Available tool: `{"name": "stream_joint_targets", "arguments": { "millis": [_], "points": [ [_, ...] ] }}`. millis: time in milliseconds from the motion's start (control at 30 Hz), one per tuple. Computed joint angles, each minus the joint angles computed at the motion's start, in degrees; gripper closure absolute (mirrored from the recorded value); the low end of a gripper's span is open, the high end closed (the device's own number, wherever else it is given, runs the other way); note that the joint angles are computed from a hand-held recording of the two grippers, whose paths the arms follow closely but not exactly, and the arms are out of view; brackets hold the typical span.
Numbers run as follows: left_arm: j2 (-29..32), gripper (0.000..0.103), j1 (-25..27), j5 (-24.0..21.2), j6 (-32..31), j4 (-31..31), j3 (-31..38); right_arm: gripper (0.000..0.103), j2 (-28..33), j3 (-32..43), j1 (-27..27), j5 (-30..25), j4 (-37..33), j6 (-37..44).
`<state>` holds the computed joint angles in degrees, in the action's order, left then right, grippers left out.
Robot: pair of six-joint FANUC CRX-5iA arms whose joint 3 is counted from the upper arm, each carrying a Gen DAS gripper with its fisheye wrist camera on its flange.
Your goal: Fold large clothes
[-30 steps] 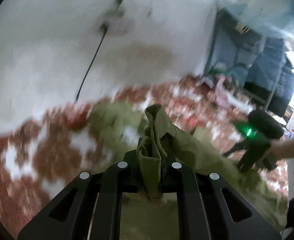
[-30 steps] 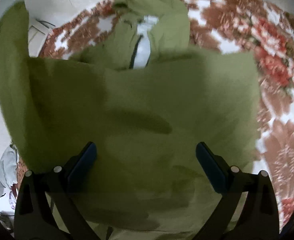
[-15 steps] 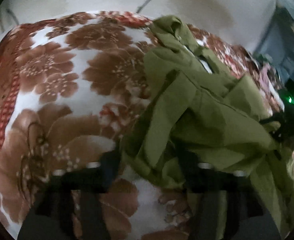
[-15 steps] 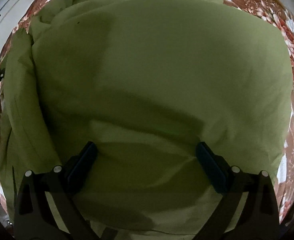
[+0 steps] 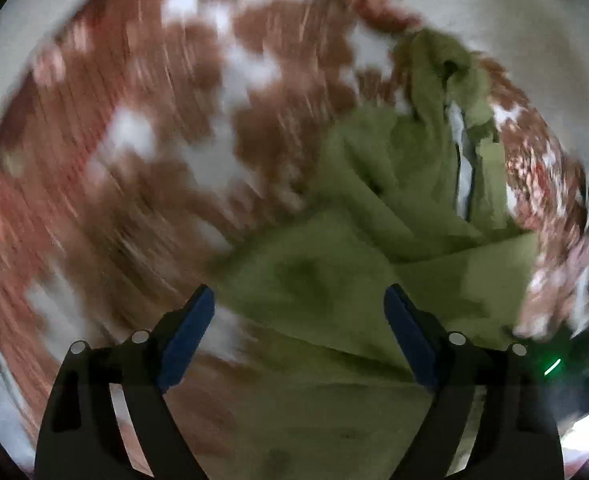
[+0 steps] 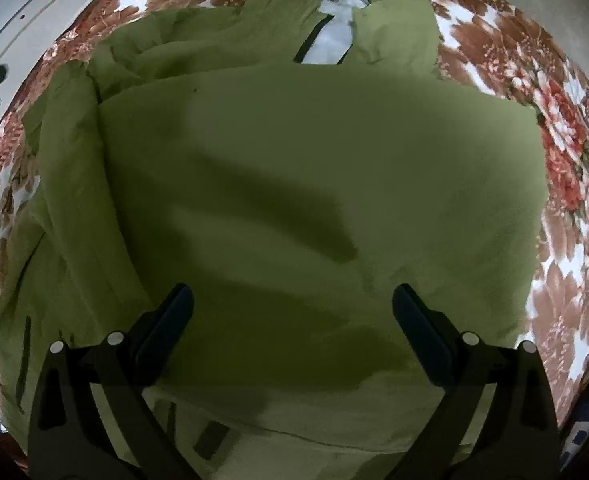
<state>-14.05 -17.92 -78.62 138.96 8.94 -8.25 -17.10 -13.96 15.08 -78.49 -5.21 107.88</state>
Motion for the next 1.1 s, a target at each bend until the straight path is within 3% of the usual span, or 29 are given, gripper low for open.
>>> {"name": "stream_joint_targets", "arguments": {
  "millis": [33,100,200,300,433,500,567,700,767,867,1100],
  "points": [
    [1.2,0.017,0.4,-0.1,2.5,2.0,-0.5,0.005,0.0,0.0,-0.9,0.4,-0.2,1.0],
    [6.6,0.018,1.3,-5.3,12.2,4.5,1.1,0.005,0.7,0.8,-3.5,0.6,-1.7,3.4],
    [9.7,0.018,1.3,-5.0,20.4,4.8,2.0,0.005,2.4,2.4,-7.3,-0.1,-4.1,5.9],
    [14.9,0.018,-1.6,-8.2,21.2,-1.4,9.3,0.005,3.4,4.0,-10.9,-1.5,-7.2,7.8],
    [20.1,0.02,-2.8,-12.3,22.8,-3.7,13.1,0.005,3.6,3.7,-13.1,-1.8,-8.6,10.4],
    [21.8,0.037,-3.4,-13.6,22.2,-4.6,14.1,0.005,3.9,3.7,-14.1,-2.4,-9.4,11.6],
    [22.7,0.049,-4.0,-14.0,21.0,-5.2,14.6,0.005,4.7,4.0,-15.0,-2.6,-10.0,12.7],
    [21.7,0.081,-4.4,-11.9,21.1,-5.4,13.3,0.005,5.4,4.4,-15.7,-2.7,-10.5,13.7],
    [20.6,0.09,-4.5,-11.1,21.0,-5.6,12.6,0.005,5.5,4.4,-15.8,-2.6,-10.5,14.1],
    [18.5,0.094,-5.1,-10.7,21.0,-6.2,12.2,0.005,5.3,4.4,-15.7,-2.4,-10.5,14.6],
    [13.5,0.095,-8.9,-9.1,17.2,-10.1,18.5,0.005,6.0,6.4,-15.3,-1.6,-9.3,12.2]
  ]
}}
